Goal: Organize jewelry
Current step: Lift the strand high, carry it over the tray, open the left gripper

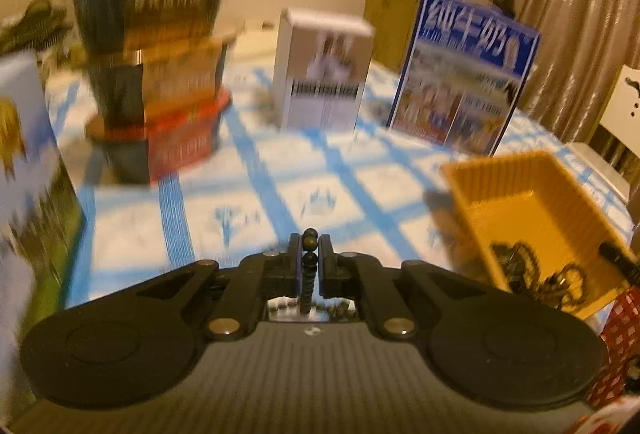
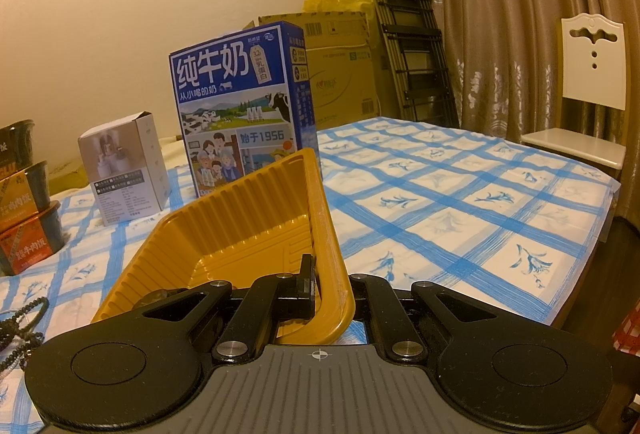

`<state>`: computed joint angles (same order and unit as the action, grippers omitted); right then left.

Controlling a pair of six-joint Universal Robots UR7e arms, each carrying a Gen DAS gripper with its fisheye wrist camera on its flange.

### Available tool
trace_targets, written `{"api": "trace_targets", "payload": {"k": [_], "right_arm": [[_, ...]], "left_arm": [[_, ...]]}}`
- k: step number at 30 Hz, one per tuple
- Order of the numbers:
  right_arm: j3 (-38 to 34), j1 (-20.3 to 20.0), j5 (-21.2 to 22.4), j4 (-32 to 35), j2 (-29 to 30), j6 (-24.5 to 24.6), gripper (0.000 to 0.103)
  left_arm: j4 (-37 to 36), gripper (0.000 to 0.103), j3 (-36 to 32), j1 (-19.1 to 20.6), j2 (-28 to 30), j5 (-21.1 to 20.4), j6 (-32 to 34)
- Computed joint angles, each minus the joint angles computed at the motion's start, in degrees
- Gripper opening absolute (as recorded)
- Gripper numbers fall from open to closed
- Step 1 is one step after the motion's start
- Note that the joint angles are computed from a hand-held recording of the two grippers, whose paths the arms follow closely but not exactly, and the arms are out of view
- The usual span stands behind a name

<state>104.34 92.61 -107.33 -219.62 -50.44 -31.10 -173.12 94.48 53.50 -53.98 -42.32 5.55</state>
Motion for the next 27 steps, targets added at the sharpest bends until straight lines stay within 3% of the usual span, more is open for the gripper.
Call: {"api": "trace_targets", "payload": {"k": [14,27], "right_arm": [[0.7,-0.8,0.9,-0.9,0.0,-0.7,0.006],[-0.6,0.2,0.9,-1.2,1.1,-3.0,0.005]], "left_arm": [[-1.5,0.006,-10.1,-5.5,-1.3,-2.0,13.3],[0.5,0.006,-22.7,-9.8,1.8,-6.2,23.5]]}}
